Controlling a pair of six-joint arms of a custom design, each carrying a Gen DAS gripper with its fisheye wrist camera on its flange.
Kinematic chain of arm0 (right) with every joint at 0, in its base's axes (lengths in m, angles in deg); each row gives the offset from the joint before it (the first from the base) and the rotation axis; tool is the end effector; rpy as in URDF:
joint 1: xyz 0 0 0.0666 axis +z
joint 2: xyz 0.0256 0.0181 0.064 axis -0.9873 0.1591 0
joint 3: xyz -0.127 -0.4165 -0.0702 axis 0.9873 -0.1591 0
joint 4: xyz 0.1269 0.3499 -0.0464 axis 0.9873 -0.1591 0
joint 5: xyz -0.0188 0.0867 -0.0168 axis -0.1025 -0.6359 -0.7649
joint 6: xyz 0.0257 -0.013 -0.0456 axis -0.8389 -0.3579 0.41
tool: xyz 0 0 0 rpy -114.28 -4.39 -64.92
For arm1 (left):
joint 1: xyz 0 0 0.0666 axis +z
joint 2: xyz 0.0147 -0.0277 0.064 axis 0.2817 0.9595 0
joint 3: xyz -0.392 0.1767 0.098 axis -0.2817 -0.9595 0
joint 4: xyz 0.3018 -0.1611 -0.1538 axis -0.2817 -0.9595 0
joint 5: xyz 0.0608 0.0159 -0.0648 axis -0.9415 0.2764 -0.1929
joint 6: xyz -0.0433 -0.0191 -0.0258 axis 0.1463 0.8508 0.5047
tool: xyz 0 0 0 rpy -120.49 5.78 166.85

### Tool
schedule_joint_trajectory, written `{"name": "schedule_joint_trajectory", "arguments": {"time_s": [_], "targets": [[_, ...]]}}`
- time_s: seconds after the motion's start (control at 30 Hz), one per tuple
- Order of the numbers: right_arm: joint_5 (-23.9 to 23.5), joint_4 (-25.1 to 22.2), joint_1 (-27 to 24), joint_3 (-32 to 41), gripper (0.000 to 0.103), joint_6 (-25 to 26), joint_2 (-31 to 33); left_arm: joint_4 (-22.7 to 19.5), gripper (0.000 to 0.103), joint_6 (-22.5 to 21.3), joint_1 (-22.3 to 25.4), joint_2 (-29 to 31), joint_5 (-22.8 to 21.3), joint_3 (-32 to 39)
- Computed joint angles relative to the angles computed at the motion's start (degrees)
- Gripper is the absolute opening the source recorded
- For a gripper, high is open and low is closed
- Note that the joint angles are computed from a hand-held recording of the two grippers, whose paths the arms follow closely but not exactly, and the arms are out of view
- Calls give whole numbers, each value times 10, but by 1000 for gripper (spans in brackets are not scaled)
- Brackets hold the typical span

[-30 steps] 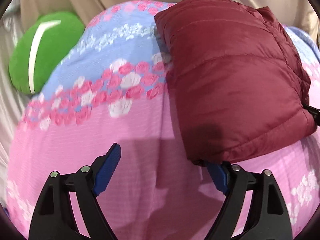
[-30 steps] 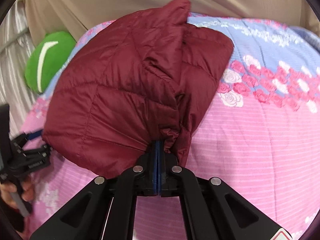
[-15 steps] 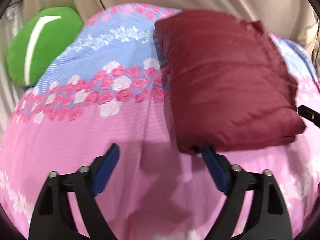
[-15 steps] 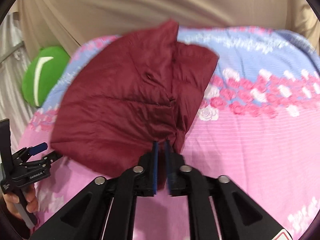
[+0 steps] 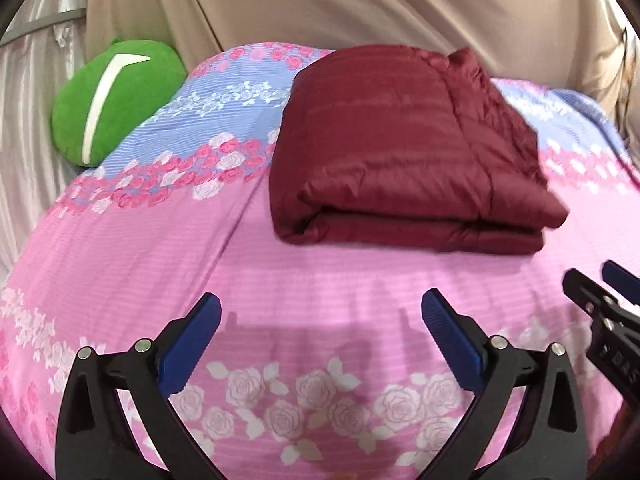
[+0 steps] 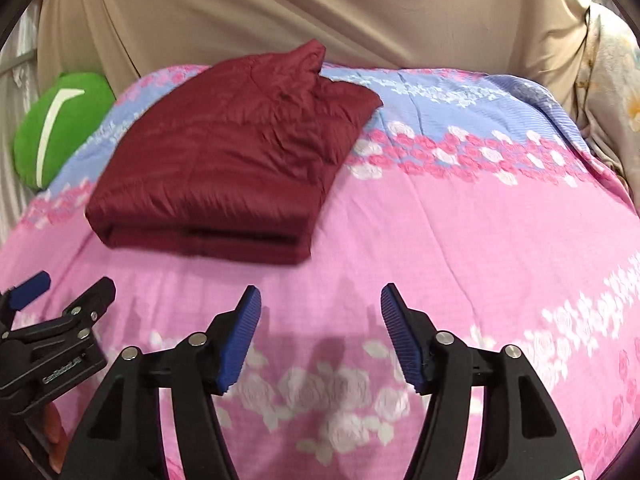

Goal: Fold large clothes

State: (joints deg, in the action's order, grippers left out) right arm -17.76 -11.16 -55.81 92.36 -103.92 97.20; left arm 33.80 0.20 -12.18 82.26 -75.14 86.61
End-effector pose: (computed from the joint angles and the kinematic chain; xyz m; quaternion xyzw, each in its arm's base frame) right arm 0.3931 0.1618 0.4039 0.2175 0.8955 -0.0697 0.3820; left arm 0.4343 -0.2255 0.3672 0.1154 0.8945 -0.0025 0.4319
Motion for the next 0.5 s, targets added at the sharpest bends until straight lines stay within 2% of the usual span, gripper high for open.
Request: {"name": "schedule_joint_trajectory", "arguments": {"time_s": [0.07,0.27,0.5], "targets": [[3,-2,4,-4,62,-3,3,-9,98,10,1,0,5,2],[15,-12,20,4,67,-3,13,14,98,39,-2,-16,-19,-19],[27,-27,33,17,70,-11,24,21,98,34,-9,-21,-34,-28]]}}
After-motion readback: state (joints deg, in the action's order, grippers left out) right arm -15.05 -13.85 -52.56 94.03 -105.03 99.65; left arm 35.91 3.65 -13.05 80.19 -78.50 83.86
